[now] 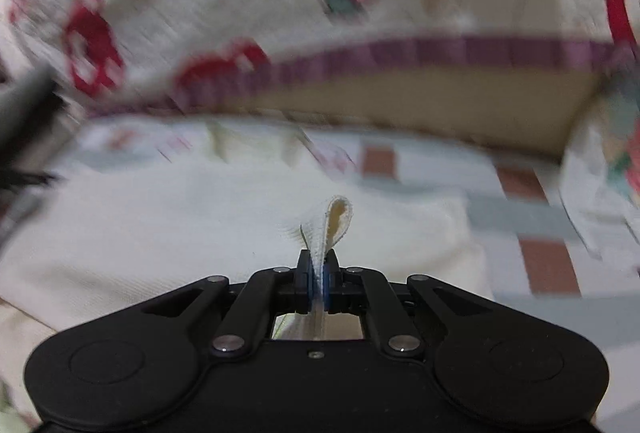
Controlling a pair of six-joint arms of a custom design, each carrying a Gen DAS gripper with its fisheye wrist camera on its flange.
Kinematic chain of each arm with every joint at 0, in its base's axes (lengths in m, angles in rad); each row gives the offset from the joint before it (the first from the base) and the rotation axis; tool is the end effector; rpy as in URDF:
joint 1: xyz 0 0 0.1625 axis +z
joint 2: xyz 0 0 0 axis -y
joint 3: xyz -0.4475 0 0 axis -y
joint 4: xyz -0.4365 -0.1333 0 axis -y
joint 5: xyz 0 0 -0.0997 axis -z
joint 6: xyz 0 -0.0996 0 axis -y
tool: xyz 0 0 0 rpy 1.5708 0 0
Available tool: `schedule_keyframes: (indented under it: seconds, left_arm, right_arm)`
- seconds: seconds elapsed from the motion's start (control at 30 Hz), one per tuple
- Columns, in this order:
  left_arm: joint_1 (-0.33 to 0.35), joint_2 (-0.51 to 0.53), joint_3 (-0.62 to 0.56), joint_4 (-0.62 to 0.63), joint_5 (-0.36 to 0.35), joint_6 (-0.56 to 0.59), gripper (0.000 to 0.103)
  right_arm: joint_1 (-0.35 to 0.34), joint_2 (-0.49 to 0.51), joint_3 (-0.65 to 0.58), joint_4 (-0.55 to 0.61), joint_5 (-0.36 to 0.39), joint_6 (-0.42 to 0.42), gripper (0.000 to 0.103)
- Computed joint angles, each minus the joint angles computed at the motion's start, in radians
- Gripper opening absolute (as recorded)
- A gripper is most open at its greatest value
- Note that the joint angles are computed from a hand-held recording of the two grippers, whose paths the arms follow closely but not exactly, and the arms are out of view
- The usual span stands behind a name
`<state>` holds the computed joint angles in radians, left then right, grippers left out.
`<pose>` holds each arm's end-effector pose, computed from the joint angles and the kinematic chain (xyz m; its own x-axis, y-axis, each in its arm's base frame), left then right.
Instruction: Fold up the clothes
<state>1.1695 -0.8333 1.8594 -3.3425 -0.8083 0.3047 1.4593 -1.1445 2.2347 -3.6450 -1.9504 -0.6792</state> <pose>-0.0675 -0.6766 0.1351 -0.7235 0.0608 -0.6876 0.5284 0.6898 -0.4949 0.0380 -0.5266 0.2147 -0.7302 -0.0266 0.6827 -0.5103 0.6857 -0.5190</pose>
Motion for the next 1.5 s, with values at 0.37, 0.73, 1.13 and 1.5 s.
schedule_keyframes:
  seconds: [0.37, 0.73, 1.13, 1.5]
  left_arm:
    - [-0.067, -0.235, 0.160, 0.316, -0.167, -0.161, 0.040]
    - [-0.114, -0.445, 0.367, 0.495, -0.182, -0.233, 0.054]
    - [-0.165, -0.343, 0.427, 0.309, 0.014, -0.184, 0.026]
    - [-0.188, -0.375, 0.452, 0.354, 0.087, -0.316, 0.022]
  right_arm:
    - [-0.040, 0.006, 0.020, 0.054, -0.005, 0.085, 0.047]
    - [-0.131, -0.080, 0.115, 0.100, 0.211, 0.210, 0.009]
    - [-0.088, -0.091, 0.116, 0.067, 0.221, 0.228, 0.009]
    - [-0.059, -0.073, 0.114, 0.120, 0.077, 0.182, 0.008]
